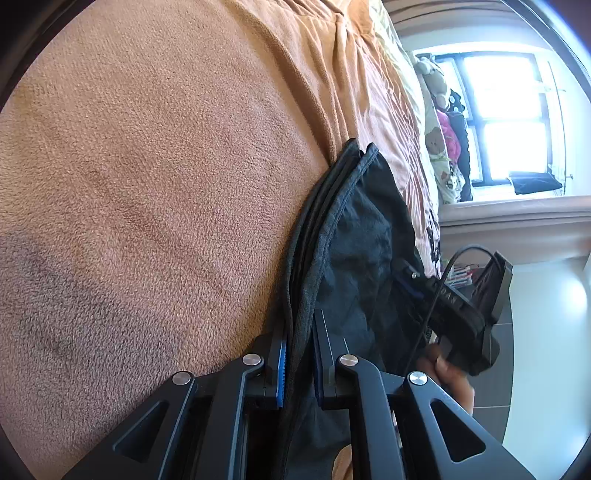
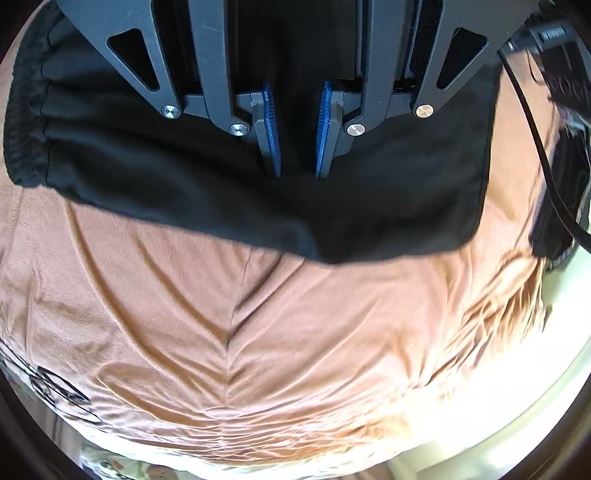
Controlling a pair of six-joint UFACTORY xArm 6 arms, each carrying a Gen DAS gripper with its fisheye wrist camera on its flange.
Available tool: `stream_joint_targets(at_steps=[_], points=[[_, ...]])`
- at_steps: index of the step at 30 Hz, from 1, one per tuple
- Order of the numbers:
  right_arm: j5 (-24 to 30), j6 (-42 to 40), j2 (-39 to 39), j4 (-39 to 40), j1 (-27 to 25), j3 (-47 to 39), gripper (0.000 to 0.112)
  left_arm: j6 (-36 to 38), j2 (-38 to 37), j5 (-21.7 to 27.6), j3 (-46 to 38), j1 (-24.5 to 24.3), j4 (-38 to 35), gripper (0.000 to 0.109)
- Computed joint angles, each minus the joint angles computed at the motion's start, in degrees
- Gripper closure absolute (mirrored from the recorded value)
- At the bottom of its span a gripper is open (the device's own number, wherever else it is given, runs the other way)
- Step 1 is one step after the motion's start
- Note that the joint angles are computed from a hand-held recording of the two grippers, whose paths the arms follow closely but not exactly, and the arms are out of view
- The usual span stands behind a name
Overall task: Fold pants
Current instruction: 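Grasp the folded pants edge with both tools and lift it, then lift the black pants with both tools and fold them over lengthwise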
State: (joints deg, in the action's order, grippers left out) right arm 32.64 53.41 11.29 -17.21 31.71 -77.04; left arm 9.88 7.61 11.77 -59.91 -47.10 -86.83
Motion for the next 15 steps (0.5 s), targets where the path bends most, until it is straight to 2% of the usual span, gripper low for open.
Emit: stream_joint_targets(at_steps=[6,15], points=[[-1.9,1.5,-3.0,-1.7,1.0,3.0,0.096,-0.1,0.0,-0.3,-0.1,-0.1,0.5,0.097],[-3.1,6.8,-11.2,-7.3,4.9,12.0,0.096,1.0,-0.6,-1.1,0.2,-0.4,-0.3,0.097]])
